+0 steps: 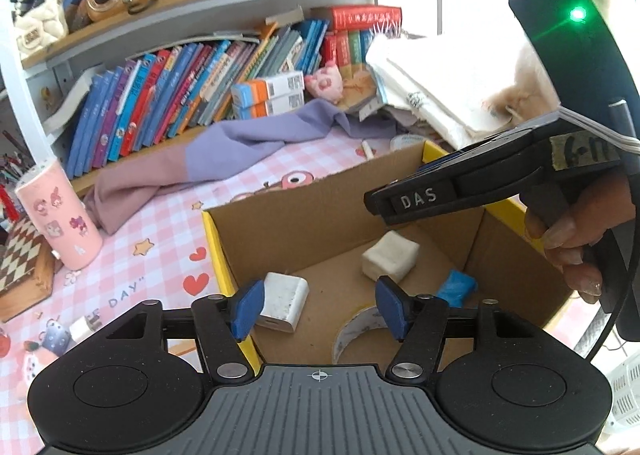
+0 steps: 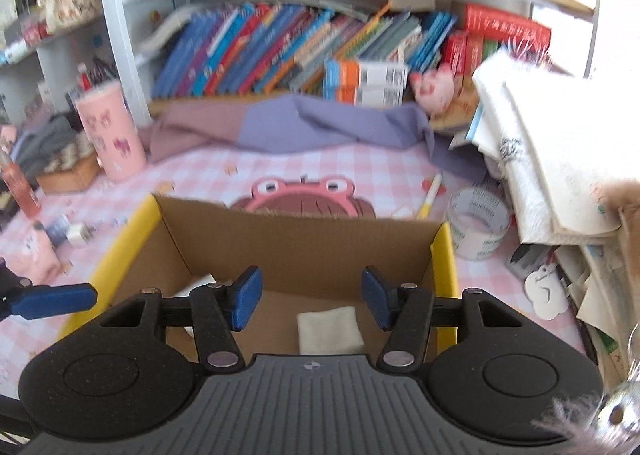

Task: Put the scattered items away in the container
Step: 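Open both grippers to release the cream block and white roll into the box, then withdraw both grippers from the box back toward the table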

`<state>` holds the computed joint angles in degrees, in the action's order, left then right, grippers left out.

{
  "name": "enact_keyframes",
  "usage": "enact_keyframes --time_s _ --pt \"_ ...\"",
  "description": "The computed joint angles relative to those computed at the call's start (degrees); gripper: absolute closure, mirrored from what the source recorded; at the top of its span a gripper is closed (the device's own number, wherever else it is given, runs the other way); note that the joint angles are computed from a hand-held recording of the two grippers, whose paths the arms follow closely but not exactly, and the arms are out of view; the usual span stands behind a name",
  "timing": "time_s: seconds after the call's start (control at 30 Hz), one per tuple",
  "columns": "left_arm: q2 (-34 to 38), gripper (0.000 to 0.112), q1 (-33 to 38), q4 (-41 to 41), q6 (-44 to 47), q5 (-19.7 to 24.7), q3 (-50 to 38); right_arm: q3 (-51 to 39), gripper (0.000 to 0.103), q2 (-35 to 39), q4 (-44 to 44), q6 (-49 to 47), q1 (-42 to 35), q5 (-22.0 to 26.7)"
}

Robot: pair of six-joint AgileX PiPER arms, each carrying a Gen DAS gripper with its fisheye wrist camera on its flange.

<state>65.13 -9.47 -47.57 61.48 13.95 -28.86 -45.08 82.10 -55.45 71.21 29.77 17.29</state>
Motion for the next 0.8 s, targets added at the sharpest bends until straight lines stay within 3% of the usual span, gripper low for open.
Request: enact_keyframes --time_s 0.27,0.57,0.8 --pt "-8.86 0.045 2.34 2.04 -3.43 4.52 2.66 4.93 0.05 -9.35 -9.89 13.63 7.82 6.63" --pt "-16.04 0.037 9.36 -2.06 0.75 11.17 4.96 8.23 0.049 -16.52 -13.75 22.92 21.17 21.61" --pt "-19.97 0.03 24.58 -9.61 13.03 23.37 6.39 10.22 0.048 -17.62 -14.32 31.11 33.4 35.28"
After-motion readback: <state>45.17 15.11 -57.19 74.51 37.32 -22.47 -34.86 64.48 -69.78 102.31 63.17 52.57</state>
